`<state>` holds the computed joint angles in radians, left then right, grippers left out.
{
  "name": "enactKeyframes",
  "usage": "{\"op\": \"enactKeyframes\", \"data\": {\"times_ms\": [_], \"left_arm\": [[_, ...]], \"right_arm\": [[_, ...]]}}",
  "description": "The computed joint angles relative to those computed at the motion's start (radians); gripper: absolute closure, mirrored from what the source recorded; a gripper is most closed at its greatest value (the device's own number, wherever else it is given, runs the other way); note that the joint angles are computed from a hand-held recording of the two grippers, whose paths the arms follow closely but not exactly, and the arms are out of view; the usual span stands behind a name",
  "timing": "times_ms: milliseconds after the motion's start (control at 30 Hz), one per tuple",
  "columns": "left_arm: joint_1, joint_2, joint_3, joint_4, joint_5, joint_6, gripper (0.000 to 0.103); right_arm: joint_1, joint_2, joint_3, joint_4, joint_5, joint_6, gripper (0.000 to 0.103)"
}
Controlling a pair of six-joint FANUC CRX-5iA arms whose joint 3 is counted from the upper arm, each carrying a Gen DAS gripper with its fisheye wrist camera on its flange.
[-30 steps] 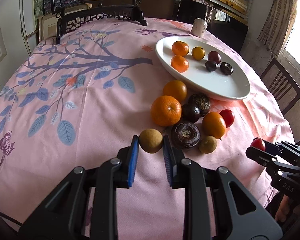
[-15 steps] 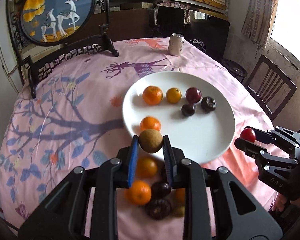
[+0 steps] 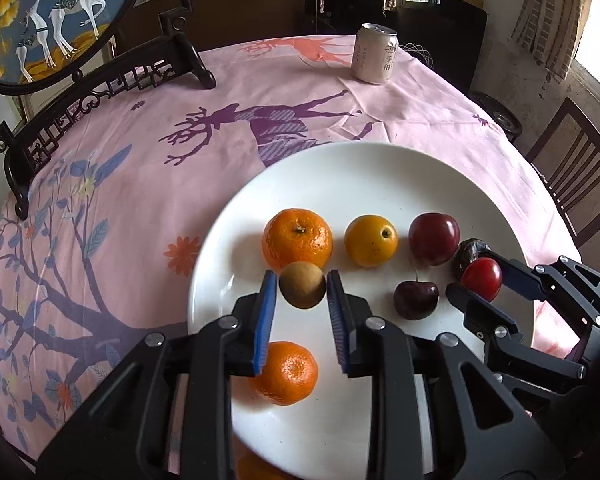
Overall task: Organize fruits
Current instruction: 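Place the tomato on the plate with the right tool while the left places the yellow fruit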
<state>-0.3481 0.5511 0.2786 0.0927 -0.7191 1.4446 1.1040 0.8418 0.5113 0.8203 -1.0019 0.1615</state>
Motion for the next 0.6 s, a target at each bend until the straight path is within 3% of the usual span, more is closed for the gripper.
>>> {"op": "enactKeyframes", "data": {"times_ms": [33, 167, 233, 300, 367, 467, 600], "left_arm": [[0.003, -0.007, -0.006, 0.007, 0.001, -0.001, 0.057], [0.026, -0.133, -0.159, 0.087, 0.112, -0.082, 0.05], [0.044, -0.238, -0.294, 0.151, 0.207, -0.142, 0.035], [0.058, -0.337, -0.418, 0.176, 0.288, -0.161, 0.019], [0.07, -0.436, -0.561, 0.221, 0.383, -0.196, 0.013], [0.09, -0.539, -0.752, 0.373, 0.482, -0.31, 0.011], [0.139, -0.593, -0.859, 0.397, 0.476, -0.287, 0.011]], "right_arm": [[0.005, 0.007, 0.009, 0.022, -0.03, -0.007, 0.047], [0.04, -0.035, -0.052, 0.15, -0.108, -0.089, 0.047], [0.067, -0.065, -0.086, 0.184, -0.159, -0.128, 0.047], [0.1, -0.102, -0.132, 0.193, -0.193, -0.191, 0.036], [0.137, -0.153, -0.218, 0.21, -0.173, -0.308, 0.024], [0.185, -0.188, -0.293, 0.214, -0.119, -0.428, 0.013], [0.221, -0.161, -0.236, 0.127, -0.135, -0.372, 0.013]]}}
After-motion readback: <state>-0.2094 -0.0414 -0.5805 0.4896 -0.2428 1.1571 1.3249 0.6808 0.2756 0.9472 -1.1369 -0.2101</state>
